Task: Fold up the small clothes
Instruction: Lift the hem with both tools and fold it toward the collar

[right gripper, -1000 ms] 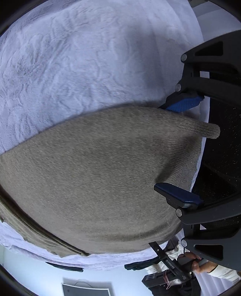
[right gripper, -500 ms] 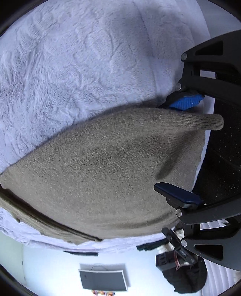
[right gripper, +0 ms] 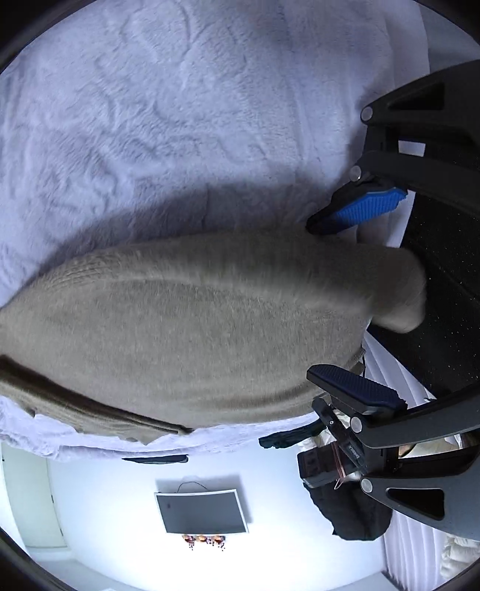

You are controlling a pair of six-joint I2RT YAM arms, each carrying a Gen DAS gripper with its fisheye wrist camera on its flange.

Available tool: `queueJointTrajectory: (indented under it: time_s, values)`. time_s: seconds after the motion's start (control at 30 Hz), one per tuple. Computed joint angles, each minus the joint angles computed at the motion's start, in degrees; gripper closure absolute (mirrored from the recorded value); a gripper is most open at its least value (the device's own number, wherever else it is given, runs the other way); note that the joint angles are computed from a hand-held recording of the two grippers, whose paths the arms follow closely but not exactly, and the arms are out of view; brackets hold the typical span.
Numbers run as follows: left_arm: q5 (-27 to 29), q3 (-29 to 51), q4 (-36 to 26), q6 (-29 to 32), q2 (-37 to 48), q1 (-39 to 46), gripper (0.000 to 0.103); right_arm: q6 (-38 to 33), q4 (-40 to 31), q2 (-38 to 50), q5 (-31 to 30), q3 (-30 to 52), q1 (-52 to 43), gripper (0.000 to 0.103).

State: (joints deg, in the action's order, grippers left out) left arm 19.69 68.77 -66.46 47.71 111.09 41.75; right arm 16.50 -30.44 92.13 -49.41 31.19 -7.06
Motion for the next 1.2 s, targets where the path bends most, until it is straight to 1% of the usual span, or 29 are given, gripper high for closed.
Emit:
queueJointTrajectory:
  time_s: [0.07, 0.1, 0.17, 0.2, 0.27, 0.37, 0.47, 0.5, 0.57, 0.6, 0.63, 0.67, 0.7, 0.73, 0.77, 0.8, 0.87, 0.93, 0.97, 1.1, 1.17, 1.2]
  values:
    - [-0.20, -0.47, 0.32, -1.02, -0.79, -1.04, 0.031, 0.47, 1.06, 0.92, 0.00, 0.05, 0.09, 0.026]
    - [0.66, -0.57, -0.14, -1.59, -1.16, -1.74, 0.031, 0.23, 0.61, 0.78, 0.06, 0.12, 0.06, 0.026]
    - [2.05, 0.17, -2.53, -0.58, -1.01, -1.19, 0.031, 1.12, 0.13, 0.19, 0.29, 0.64, 1.12, 0.026]
    - [2.59, 0.04, -3.40, -0.44, -1.16, -1.25, 0.031, 2.74, 1.11, 0.07, 0.33, 0.73, 2.31, 0.027]
    - [2.12, -0.84, -3.73, -0.05, -1.75, -1.13, 0.031, 2.43, 0.61, 0.22, 0.43, 0.99, 2.29, 0.028]
    - [1.69, -2.25, -3.33, -0.11, -1.73, -0.64, 0.031, -0.58, -2.47, -0.16, 0.16, 0.52, 0.36, 0.032]
    - [2.35, -3.41, -2.92, -1.75, -1.43, -1.37, 0.031, -0.75, -2.70, 0.92, -0.30, 0.69, 0.86, 0.034]
    - [2.21, -3.60, -2.75, -1.60, -1.41, -1.32, 0.031, -3.48, -4.78, 2.06, -0.02, 1.37, -0.39, 0.035]
    - [1.88, -4.30, -1.76, -2.26, -1.90, -1.72, 0.031, -2.89, -4.18, 3.29, 1.13, 1.75, 0.92, 0.040]
    - [1.70, -4.27, -1.57, -2.65, -1.85, -1.80, 0.035, -2.28, -4.22, 2.96, 1.71, 1.64, 1.53, 0.047]
    - [1.63, -4.24, -1.39, -3.13, -1.95, -1.87, 0.041, -1.62, -4.44, 3.19, 2.91, 2.03, 2.27, 0.062]
    - [1.22, -3.87, -1.51, -2.85, -1.69, -1.53, 0.059, -0.58, -4.52, 3.14, 3.91, 2.46, 3.40, 0.070]
    - [0.89, -3.38, -1.80, -2.68, -1.21, -1.39, 0.075, -1.35, -5.48, 2.98, 4.66, 2.79, 3.60, 0.083]
    - [1.11, -2.53, -2.75, -2.15, -0.24, -0.93, 0.079, -2.28, -6.31, 2.02, 4.79, 2.84, 3.62, 0.090]
    - [1.74, -1.88, -3.54, -1.88, 0.59, -0.63, 0.080, -3.07, -7.32, 0.72, 4.68, 2.89, 3.59, 0.091]
    - [2.37, -1.24, -4.40, -1.41, 1.24, -0.24, 0.085, -3.50, -8.15, -0.01, 4.34, 2.98, 3.53, 0.093]
    - [3.66, 0.24, -6.37, -0.88, 2.31, 0.40, 0.085, -4.06, -9.66, -2.07, 1.71, 3.03, 2.81, 0.093]
    - [6.48, 2.44, -9.55, -1.22, 4.04, 1.44, 0.085, -2.93, -9.76, -3.67, -1.04, 3.14, 2.42, 0.093]
    - [7.70, 3.38, -10.82, -1.44, 4.64, 1.79, 0.087, -2.91, -9.89, -4.14, -2.17, 3.24, 1.91, 0.093]
    - [13.35, 7.23, -15.49, -2.48, 5.02, 1.88, 0.087, -0.27, -8.63, -6.07, -7.32, 4.49, 0.56, 0.094]
    - [16.96, 10.10, -17.78, -3.44, 4.97, 1.22, 0.087, 3.44, -6.08, -6.97, -10.01, 5.84, 0.51, 0.094]
    - [18.17, 11.39, -18.56, -3.87, 5.16, 0.95, 0.087, 6.96, -3.34, -8.00, -10.64, 5.68, 1.53, 0.094]
